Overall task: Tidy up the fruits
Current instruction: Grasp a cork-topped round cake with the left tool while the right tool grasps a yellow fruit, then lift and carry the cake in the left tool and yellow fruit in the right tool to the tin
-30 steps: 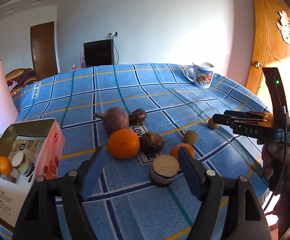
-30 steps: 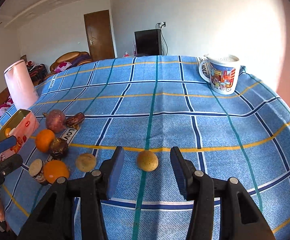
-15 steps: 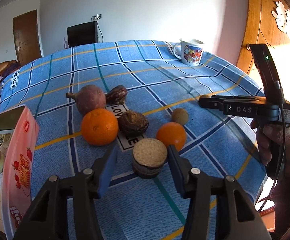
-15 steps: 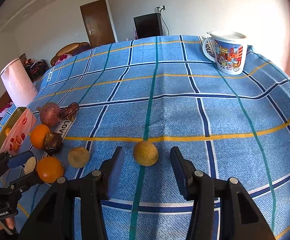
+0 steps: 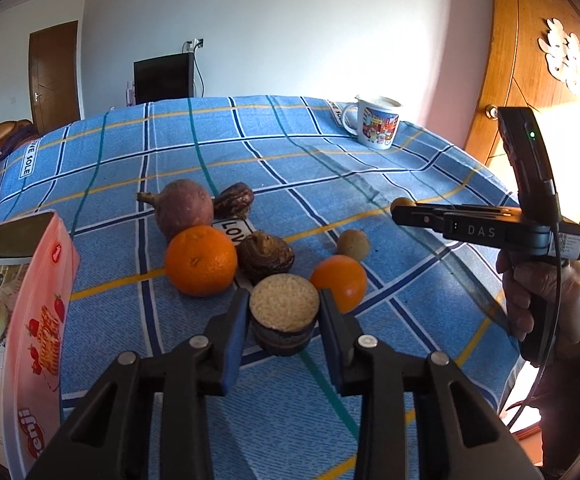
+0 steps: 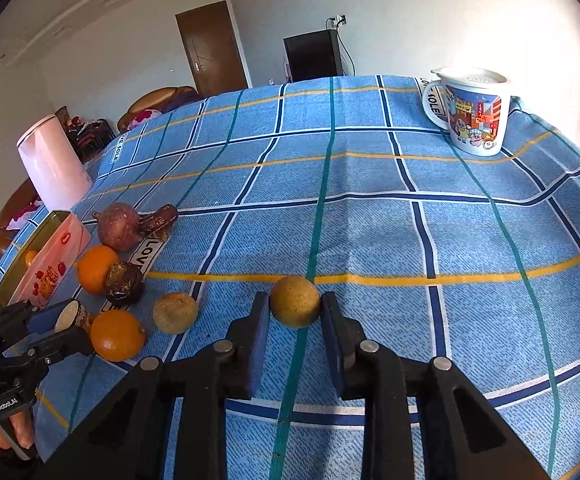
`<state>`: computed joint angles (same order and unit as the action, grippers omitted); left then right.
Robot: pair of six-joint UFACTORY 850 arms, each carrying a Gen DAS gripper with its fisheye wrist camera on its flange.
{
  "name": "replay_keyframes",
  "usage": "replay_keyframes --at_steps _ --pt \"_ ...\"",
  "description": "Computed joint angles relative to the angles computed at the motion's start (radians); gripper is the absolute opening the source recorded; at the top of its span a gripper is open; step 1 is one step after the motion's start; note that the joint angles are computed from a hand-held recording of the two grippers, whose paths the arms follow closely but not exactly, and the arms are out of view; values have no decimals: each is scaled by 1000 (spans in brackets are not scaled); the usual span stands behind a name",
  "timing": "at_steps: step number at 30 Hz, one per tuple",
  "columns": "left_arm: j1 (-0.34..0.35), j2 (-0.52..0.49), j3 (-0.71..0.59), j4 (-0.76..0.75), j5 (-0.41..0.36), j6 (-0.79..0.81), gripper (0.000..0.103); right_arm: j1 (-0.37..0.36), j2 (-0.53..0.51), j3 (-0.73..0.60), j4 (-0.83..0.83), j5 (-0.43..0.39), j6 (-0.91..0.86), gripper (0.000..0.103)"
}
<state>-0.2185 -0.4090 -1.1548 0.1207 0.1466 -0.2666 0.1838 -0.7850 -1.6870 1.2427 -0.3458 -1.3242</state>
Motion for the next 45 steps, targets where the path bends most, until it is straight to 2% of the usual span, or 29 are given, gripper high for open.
replay_keyframes --at_steps 6,9,16,22,45 --pt "-9 19 32 -259 64 255 36 -7 51 87 386 -18 -406 27" --pt "-11 29 49 -310 99 301 36 -10 71 122 543 -40 -565 27" --pt "-10 49 84 -339 177 319 36 -8 104 183 779 -75 -829 27" --pt "-13 63 108 -351 233 327 36 -12 126 229 924 -128 -982 27" --pt "-49 93 166 -551 408 538 36 -16 189 359 1227 -298 -1303 27"
